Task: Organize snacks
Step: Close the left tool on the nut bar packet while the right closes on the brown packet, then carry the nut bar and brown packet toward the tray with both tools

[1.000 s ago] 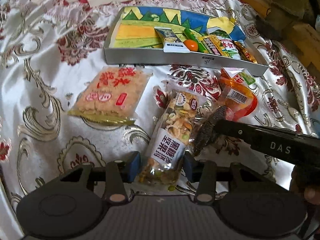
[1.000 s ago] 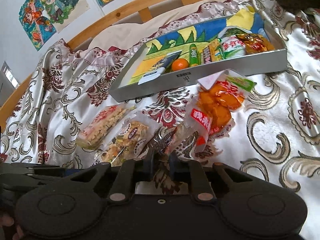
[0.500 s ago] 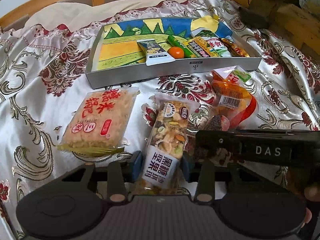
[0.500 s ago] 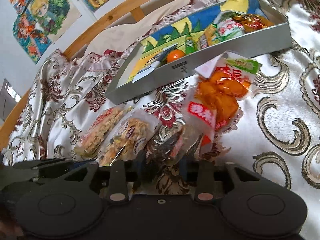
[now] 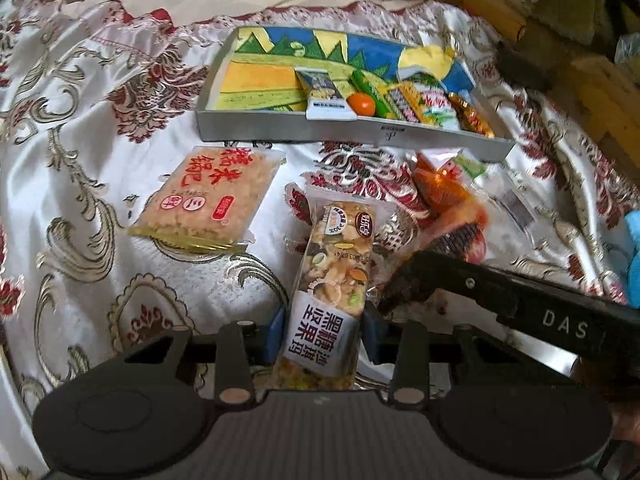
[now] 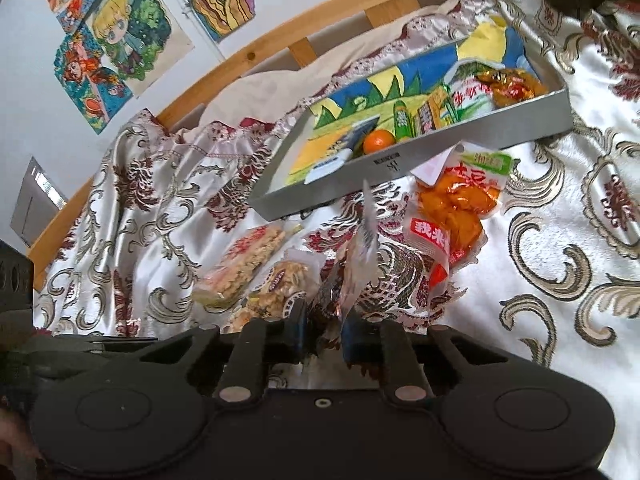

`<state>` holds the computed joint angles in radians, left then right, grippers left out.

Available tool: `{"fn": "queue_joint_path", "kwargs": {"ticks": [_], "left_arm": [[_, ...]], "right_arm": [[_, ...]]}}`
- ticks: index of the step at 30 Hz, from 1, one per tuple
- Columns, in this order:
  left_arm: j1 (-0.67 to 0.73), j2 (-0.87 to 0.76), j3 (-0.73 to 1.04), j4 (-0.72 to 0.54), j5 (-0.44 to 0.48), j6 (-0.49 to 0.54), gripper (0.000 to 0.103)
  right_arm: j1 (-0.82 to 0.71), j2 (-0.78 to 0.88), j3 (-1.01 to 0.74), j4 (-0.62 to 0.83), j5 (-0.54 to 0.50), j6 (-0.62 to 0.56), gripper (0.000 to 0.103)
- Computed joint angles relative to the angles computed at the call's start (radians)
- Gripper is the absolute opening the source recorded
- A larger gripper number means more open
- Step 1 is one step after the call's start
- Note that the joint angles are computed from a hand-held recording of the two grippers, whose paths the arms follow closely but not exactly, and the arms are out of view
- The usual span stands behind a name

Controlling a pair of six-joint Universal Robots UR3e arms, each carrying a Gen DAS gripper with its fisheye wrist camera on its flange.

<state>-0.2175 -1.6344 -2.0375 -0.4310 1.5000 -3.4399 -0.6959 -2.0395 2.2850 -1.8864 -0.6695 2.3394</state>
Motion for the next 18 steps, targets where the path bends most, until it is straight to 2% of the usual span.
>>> {"fn": "queue_joint_path", "kwargs": {"ticks": [4, 9, 14, 18], "left_arm": [[-0.022, 0.036, -0.011, 0.012, 0.019, -0.034, 0.042], [-0.059, 0.064, -0.026, 0.044, 0.046, -0.082, 0.042], [-0.098, 0.094, -0.047, 0.083, 0.085, -0.137, 0.042], [-0.118, 0.131, -0.085, 0.127, 0.093, -0.188, 0.042]], "right_arm": [[-0.099, -0.113, -0.035, 0.248, 0.029, -0.148, 0.016], [-0.269, -0.205, -0.135, 0.659, 0.034, -0.403, 0.016], [-0.448, -0.235, -0.258, 1.017, 0.015, -0.658, 0.016], [-0.599, -0.227, -0.339, 1.241, -0.037, -0.828, 0.016]]}}
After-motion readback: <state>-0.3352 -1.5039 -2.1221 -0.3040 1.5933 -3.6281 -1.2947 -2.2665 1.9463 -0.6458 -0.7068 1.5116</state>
